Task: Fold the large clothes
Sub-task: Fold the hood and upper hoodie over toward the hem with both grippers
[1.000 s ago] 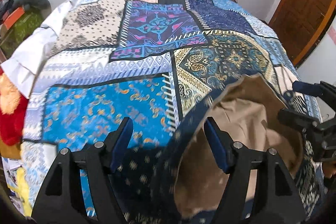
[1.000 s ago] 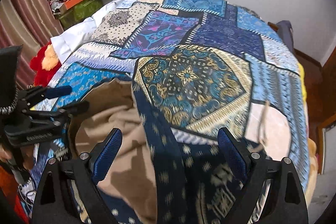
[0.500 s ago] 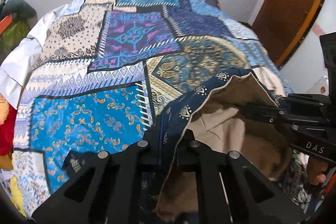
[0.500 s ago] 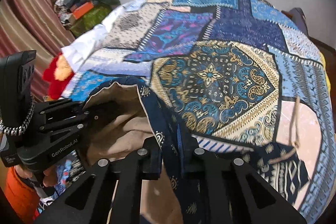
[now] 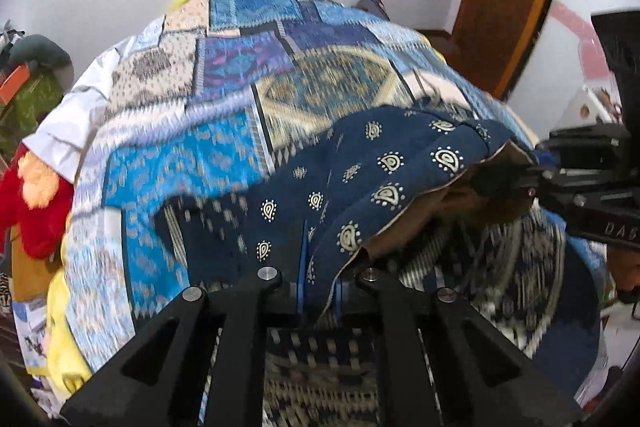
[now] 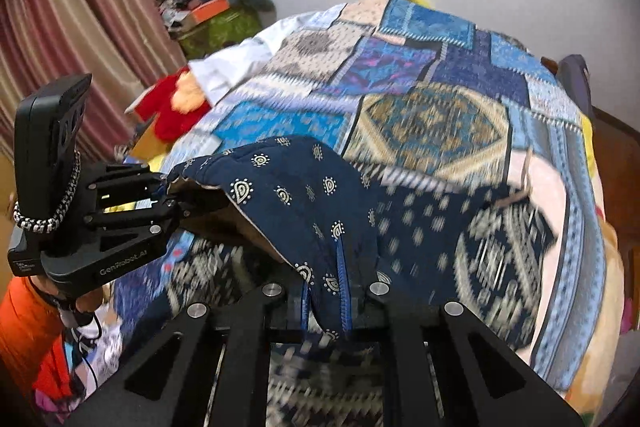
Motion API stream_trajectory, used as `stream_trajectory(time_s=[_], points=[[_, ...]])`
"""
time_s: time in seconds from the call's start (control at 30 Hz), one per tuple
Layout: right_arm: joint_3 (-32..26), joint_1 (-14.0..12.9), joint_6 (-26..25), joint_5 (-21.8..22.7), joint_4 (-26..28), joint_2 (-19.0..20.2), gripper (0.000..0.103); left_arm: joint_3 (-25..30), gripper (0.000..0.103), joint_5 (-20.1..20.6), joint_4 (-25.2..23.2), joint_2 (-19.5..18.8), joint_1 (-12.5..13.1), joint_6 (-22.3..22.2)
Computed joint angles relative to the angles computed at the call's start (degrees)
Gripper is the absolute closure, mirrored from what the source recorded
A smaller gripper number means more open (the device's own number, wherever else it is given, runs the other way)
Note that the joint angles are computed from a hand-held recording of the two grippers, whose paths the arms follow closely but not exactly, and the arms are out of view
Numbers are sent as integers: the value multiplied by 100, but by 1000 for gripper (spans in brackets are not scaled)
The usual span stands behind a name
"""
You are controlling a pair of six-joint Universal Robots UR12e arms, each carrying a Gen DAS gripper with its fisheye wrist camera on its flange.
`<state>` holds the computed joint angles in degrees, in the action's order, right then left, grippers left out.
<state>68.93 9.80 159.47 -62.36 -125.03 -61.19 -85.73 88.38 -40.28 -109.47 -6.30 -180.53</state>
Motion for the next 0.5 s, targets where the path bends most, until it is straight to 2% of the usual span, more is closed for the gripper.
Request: stream_trajectory(time_s=[0.13,0.3,0.4,0.5], points=[[474,1,-191,-38,123,-306,93,-434,94,35,-59,223,-63,16],[952,62,-508,-495,102,-572,93,-852,94,-11,-205,385,-76,-162],[1091,86,-727,-671,306,-650,93,-1026,89,-71,-224,443,-78,-266],[1296,138,-908,-1000,225,-736,93,-1145,88,-60,-189,468,-118,-337]])
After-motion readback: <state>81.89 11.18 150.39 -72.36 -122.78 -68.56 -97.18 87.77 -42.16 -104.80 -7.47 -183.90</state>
